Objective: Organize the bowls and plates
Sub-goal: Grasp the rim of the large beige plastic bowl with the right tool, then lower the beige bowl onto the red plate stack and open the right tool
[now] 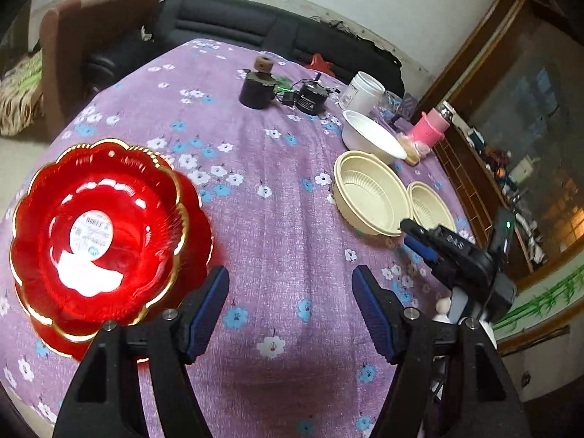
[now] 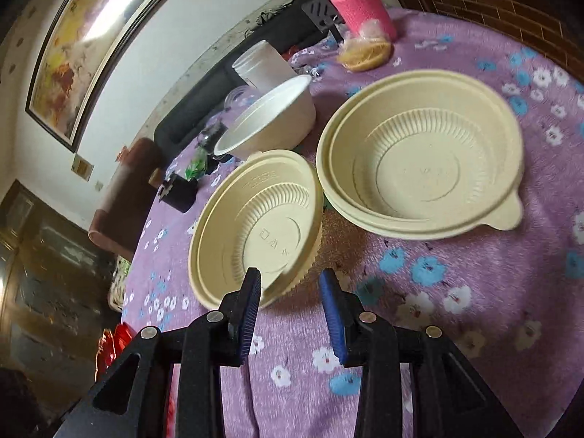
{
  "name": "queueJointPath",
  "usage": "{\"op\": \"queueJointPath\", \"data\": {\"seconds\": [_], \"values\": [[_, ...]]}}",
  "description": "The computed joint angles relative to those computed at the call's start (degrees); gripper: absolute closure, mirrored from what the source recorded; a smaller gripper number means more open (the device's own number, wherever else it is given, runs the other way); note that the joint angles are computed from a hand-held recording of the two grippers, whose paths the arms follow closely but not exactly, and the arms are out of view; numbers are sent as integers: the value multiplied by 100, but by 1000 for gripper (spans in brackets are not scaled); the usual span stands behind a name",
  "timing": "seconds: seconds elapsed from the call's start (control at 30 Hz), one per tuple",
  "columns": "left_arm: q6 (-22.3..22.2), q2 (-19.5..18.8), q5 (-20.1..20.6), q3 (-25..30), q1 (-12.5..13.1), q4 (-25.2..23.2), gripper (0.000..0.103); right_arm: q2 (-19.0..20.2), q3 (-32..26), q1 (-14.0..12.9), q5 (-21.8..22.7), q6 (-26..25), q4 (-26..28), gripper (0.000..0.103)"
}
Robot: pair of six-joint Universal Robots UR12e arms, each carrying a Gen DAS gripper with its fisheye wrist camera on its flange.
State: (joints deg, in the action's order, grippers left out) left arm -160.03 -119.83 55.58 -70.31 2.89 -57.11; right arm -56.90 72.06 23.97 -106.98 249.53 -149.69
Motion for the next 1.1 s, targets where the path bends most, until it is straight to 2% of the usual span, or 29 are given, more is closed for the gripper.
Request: {"op": "queueJointPath", "data": {"seconds": [0.13, 0.23, 0.33, 0.43, 0.5, 0.63, 0.83, 0.9, 0.97, 1.0, 1.03, 1.1], "values": [[4, -78, 241, 84, -87, 22, 34, 104, -72, -72, -35, 106, -18, 67], [-6, -154, 335, 172, -140, -42, 34, 169, -104, -75, -73, -19, -55, 66], [-53, -261, 341, 320, -209, -183, 34, 193, -52, -114, 160, -159, -225, 67], [-87, -376, 385, 489, -295, -302, 34, 199, -101, -102, 192, -430, -114, 81], [-128, -477, 474, 627, -383, -349, 34, 193, -97, -110, 392, -609, -183, 90], [-219, -715, 701, 955, -532, -485, 34, 185, -91, -141, 859, -842, -232, 90], [-345, -1091, 1324, 1416, -761, -399, 34, 176, 14, -226, 1360, -837, -407, 90], [-328, -1170, 1315, 1540, -780, -530, 34, 186, 11, -234, 1437, -835, -440, 90], [-195, -1222, 1287, 1638, -803, -702, 45, 199, 14, -250, 1529, -842, -498, 90], [-118, -1227, 1293, 1652, -813, -762, 62, 206, 20, -265, 1580, -854, -552, 90], [-30, -1237, 1294, 1684, -823, -869, 70, 213, 29, -269, 1628, -861, -628, 90], [-20, -1192, 1259, 1625, -808, -852, 70, 236, -14, -253, 1579, -911, -635, 90]]}}
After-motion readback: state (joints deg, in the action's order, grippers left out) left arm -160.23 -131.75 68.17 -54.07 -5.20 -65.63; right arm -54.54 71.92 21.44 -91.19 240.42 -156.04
